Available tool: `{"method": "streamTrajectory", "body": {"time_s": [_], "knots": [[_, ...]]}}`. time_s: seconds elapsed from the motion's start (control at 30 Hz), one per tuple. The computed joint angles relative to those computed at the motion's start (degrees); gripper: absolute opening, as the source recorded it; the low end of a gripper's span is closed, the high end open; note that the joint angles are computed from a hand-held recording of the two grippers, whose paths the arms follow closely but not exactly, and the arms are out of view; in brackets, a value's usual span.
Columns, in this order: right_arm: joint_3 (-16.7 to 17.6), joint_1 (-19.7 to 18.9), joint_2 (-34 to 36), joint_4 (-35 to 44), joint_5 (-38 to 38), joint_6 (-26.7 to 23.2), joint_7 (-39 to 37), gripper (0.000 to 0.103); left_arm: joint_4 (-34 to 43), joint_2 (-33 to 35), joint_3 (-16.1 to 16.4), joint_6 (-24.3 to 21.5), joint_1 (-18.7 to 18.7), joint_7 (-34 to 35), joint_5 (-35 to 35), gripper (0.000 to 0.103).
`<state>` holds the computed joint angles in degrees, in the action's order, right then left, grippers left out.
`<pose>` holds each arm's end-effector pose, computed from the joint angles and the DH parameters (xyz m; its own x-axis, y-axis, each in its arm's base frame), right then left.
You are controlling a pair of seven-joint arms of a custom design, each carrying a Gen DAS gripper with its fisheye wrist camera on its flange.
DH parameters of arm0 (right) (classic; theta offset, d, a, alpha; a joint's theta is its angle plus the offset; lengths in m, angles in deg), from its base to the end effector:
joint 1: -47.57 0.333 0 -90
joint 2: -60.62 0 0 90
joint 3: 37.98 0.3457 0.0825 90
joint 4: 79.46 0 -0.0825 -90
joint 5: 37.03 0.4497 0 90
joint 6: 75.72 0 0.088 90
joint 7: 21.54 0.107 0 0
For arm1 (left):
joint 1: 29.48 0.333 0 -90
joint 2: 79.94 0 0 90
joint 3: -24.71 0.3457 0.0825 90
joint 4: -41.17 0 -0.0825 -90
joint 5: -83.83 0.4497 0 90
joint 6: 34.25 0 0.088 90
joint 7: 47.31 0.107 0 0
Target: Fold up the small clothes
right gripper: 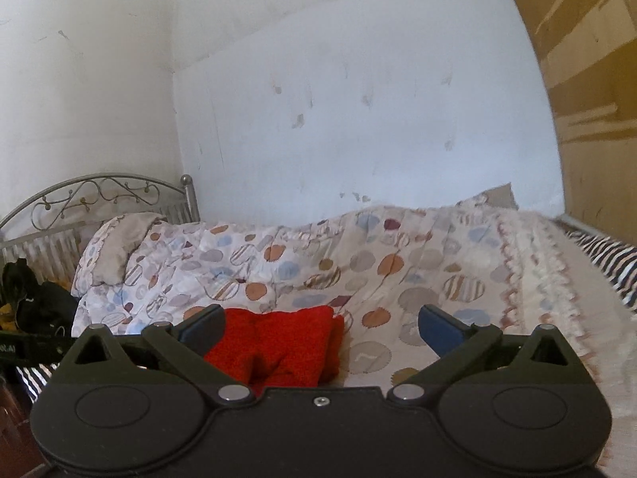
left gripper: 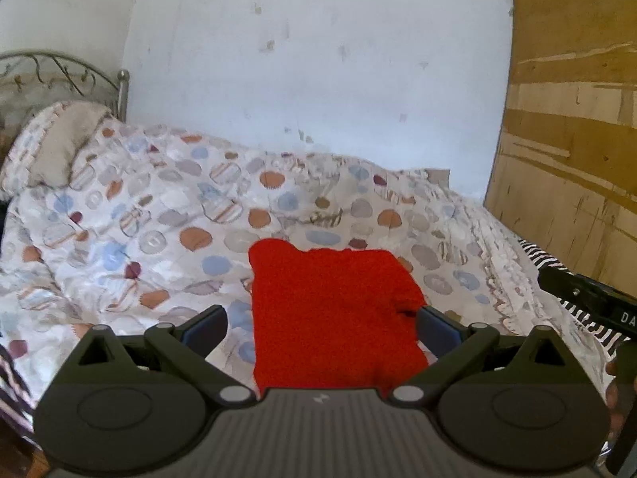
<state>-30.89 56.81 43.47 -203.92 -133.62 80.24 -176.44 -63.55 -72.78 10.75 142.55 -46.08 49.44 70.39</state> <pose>0.5233 0.1979 0.5861 -0.1903 -0.9670 -0.1692 -0.1813 0.2040 -0.9620 0.6219 -0.3340 0.6088 -0.4696 -0.8716 0.1407 -0.4327 0.0883 -0.8972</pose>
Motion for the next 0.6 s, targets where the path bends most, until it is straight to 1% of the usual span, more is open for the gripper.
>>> {"method": "streamTrajectory", "body": {"time_s": [0.07,0.2,0.23,0.3,0.37,0.43,0.47,0.53,0.6], "knots": [[0.87,0.52,-2.54,-1.93,1.05,-1.31,-1.34,0.103,-3.26,-2.45,0.93,2.1,-0.84,-2.0,1.8,0.103],[3.3,1.25,-7.41,-5.76,2.45,-4.35,-2.55,0.103,-9.43,-7.24,0.1,5.35,-0.41,-1.54,0.44,0.103],[3.9,1.42,-8.41,-6.55,3.16,-5.17,-3.06,0.103,-11.0,-8.46,-0.11,5.97,-0.1,-2.93,1.35,0.103],[5.11,1.84,-10.35,-8.11,5.44,-6.87,-4.87,0.103,-13.62,-10.65,-0.03,6.68,-0.31,-2.37,-0.23,0.103],[6.11,2.18,-11.81,-9.27,7.61,-7.83,-6.61,0.103,-16.02,-12.61,-0.93,7.08,0.73,-3.64,0.13,0.103],[7.05,2.34,-13.14,-10.43,8.9,-8.21,-7.62,0.103,-18.22,-14.42,-0.99,7.33,0.95,-3.83,-0.21,0.103],[7.69,2.43,-13.81,-11.02,9.57,-8.75,-7.98,0.103,-19.29,-15.19,-1.4,7.8,1.5,-4.23,-0.14,0.103],[9.07,2.52,-14.83,-12.03,10.48,-10.21,-8.42,0.103,-21.22,-16.59,-4.65,8.25,5.37,-6.55,1.28,0.103],[10.31,2.81,-15.04,-12.42,12.28,-12.22,-9.27,0.103,-22.68,-17.57,-6.8,8.08,8.09,-8.37,2.34,0.103]]}}
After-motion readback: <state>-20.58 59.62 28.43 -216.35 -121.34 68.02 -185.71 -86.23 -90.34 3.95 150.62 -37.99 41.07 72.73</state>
